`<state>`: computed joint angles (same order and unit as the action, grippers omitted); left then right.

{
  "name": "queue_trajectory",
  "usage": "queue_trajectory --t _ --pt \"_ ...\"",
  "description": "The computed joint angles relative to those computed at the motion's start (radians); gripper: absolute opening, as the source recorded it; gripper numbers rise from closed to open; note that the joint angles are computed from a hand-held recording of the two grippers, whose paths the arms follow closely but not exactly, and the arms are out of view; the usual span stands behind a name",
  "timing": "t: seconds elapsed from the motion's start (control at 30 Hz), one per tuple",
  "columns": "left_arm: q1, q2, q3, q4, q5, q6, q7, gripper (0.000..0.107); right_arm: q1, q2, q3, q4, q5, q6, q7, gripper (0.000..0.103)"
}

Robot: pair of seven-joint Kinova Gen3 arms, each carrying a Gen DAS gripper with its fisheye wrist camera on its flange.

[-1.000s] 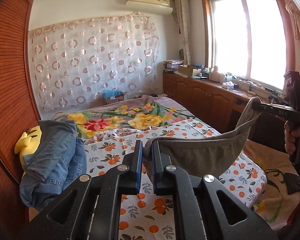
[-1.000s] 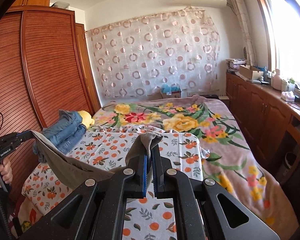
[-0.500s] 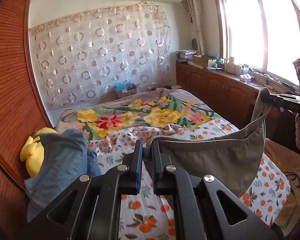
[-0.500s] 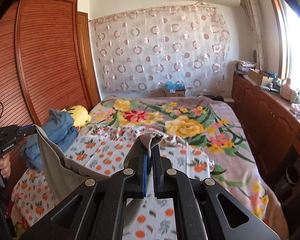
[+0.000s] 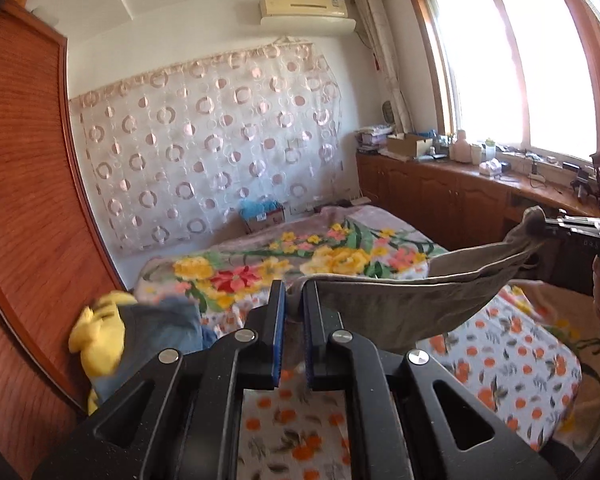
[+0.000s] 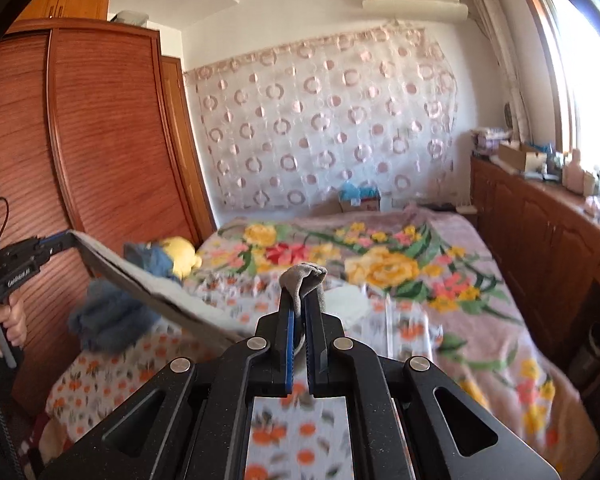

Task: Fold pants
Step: 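Lay the stretched pants flat on the bed with both tools, then open both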

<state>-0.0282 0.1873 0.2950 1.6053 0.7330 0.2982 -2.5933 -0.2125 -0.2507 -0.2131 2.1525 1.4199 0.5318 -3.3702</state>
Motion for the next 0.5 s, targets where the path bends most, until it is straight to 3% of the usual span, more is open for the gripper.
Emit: queue_trajectory --t 0.13,0.33,0.5 --pt "-0.048 -0.017 0.026 0.158 0.108 0.002 -0.112 0.009 -0.032 -0.022 0.002 0.176 -0.008 -0.070 -0.163 0.004" --pt "0.027 -0.025 -0.035 0.299 0.023 -0.023 -0.052 0.009 -0.156 0.003 0.048 0.331 0.059 -0.080 -0.407 0.004" --pt "0.008 -0.048 -0.025 0.335 0.064 -0.012 -0.072 0.009 -0.344 0.004 0.200 0.386 0.197 -0.036 -0.610 0.004"
